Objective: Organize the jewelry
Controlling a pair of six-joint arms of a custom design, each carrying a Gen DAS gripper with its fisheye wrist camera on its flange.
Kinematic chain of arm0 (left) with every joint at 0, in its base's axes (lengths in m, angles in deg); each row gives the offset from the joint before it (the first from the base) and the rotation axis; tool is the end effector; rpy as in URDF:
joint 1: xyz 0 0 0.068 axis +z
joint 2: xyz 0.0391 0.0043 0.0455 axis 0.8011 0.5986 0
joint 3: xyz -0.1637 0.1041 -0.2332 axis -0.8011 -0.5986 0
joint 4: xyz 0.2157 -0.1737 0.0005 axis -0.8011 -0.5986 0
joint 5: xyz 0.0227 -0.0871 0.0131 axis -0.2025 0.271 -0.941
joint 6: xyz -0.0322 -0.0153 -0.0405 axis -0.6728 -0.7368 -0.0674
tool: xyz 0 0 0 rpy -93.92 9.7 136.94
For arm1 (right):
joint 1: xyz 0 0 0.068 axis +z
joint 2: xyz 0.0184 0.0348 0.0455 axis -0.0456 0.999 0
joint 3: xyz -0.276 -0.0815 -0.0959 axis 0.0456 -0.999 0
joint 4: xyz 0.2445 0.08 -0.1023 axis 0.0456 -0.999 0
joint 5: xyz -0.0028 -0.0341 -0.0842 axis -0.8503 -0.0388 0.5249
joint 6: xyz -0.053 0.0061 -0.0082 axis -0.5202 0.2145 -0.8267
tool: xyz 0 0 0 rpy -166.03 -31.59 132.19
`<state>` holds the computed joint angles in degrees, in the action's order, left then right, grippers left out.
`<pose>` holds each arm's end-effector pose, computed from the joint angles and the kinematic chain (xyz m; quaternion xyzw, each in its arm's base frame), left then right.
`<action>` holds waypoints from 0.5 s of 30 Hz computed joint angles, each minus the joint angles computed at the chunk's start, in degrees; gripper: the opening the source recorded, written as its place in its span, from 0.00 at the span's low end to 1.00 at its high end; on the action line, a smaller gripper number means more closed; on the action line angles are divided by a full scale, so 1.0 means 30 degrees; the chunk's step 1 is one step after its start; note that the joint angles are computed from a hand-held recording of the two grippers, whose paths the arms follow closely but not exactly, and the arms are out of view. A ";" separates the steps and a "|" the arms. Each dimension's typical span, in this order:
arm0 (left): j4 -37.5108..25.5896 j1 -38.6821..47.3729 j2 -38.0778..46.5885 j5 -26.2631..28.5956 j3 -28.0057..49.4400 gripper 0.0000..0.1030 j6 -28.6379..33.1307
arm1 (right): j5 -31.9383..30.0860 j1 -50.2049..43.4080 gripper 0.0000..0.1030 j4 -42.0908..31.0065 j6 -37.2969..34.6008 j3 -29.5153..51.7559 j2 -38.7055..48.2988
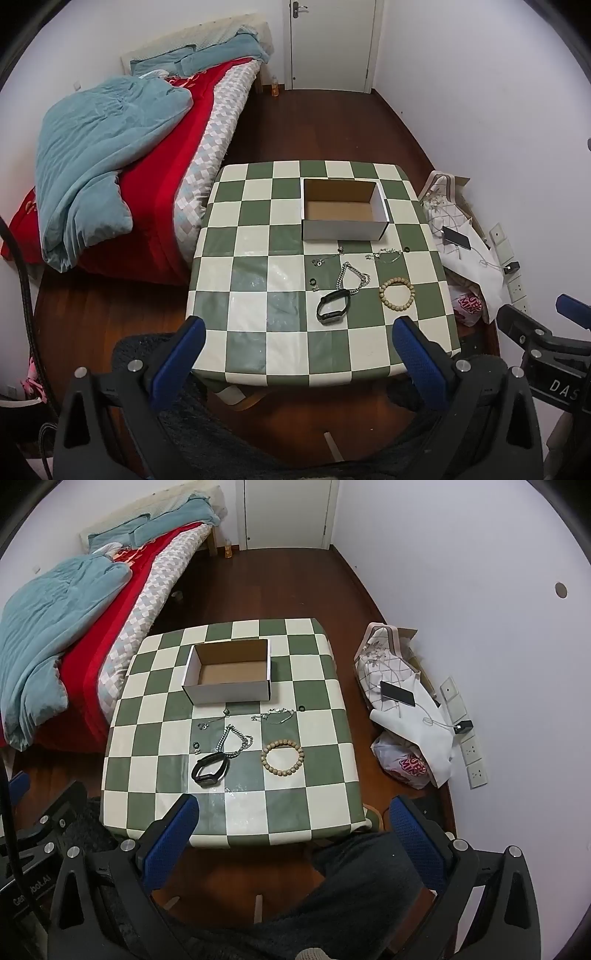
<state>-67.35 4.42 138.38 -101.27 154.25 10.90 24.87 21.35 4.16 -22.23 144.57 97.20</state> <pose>0.2033 -0.2114 0.3809 -0.0419 0.9669 0.0055 0.2518 0.2221 0.0912 0.4134 -0.0146 0.9804 -0.0236 0.1949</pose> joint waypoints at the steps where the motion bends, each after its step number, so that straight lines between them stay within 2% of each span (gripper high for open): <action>1: 0.0013 -0.0083 -0.0118 -0.0063 -0.0129 1.00 -0.0034 | 0.0015 0.0076 1.00 0.0117 0.0065 -0.0092 0.0007; 15: -0.0367 -0.0174 0.0210 -0.0307 0.0529 1.00 -0.0050 | 0.0074 0.0011 1.00 -0.0360 -0.0217 0.0548 0.0068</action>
<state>-68.45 3.90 139.01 -102.19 155.84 10.75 25.09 21.38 3.08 -22.88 146.21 97.40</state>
